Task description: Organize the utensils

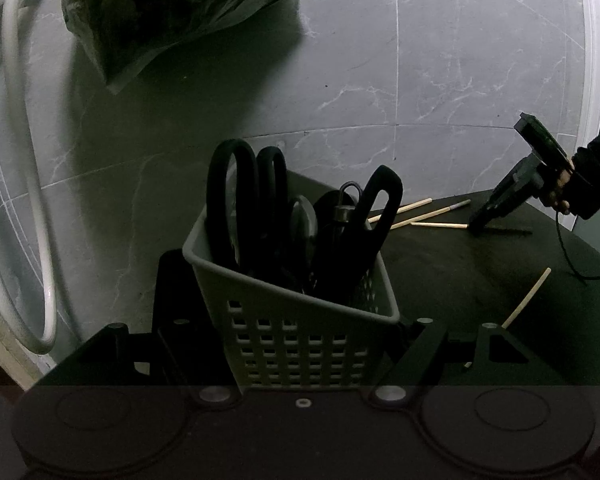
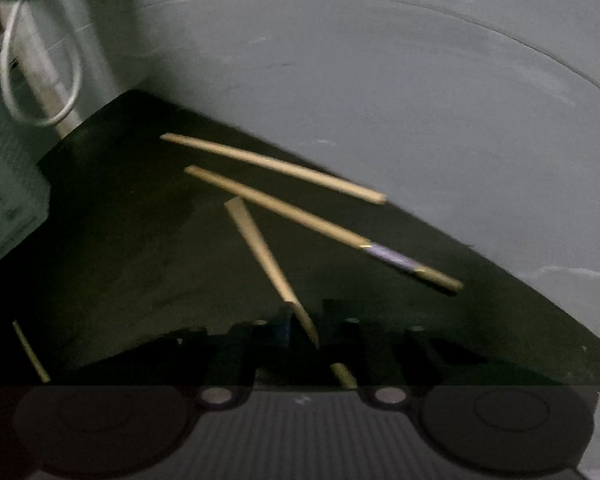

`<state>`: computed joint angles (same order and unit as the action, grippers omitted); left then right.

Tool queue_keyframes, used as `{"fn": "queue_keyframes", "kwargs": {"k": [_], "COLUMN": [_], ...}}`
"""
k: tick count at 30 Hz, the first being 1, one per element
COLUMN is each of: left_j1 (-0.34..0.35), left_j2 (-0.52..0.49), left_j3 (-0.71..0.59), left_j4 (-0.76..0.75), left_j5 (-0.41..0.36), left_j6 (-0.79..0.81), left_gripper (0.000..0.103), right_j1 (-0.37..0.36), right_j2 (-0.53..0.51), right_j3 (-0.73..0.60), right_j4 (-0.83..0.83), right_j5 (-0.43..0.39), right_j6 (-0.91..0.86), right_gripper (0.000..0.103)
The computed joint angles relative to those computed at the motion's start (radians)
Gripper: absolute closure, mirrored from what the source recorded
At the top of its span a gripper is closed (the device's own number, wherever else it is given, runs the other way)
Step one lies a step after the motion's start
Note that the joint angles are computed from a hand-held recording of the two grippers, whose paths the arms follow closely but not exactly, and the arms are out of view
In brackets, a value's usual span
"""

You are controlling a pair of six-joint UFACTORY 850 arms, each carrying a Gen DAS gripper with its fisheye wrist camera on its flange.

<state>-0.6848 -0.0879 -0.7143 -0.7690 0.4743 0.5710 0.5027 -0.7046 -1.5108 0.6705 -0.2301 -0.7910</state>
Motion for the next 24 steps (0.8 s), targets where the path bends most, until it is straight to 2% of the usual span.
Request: {"fn": "queue_keyframes", "kwargs": {"k": [4, 9, 21, 24], "left_j1": [0.004, 0.011, 0.045, 0.056], "left_j2": [0.001, 0.002, 0.008, 0.008], "left_j3": [0.004, 0.006, 0.023, 0.024], "left_j4": [0.021, 0.055, 0.24, 0.291], "left_j5": [-0.001, -0.002, -0.018, -0.023], "left_j6": [-0.014, -0.033, -0.152, -0.187], "left_gripper": [0.026, 0.026, 0.026, 0.026], "right_j1": [0.037, 0.082, 0.164, 0.172], "right_j2": [0.011, 0.026, 0.091, 0.118], "right_j3": [0.023, 0.045, 0.129, 0.164], "right_j4": [0.139, 0.176, 0.03, 0.062], "right_j5": [-0.015, -0.048, -0.08, -0.057], "right_j6": [-0.176, -0.26, -0.127, -0.094], "right_gripper": [0.095, 0.095, 0.094, 0.084]}}
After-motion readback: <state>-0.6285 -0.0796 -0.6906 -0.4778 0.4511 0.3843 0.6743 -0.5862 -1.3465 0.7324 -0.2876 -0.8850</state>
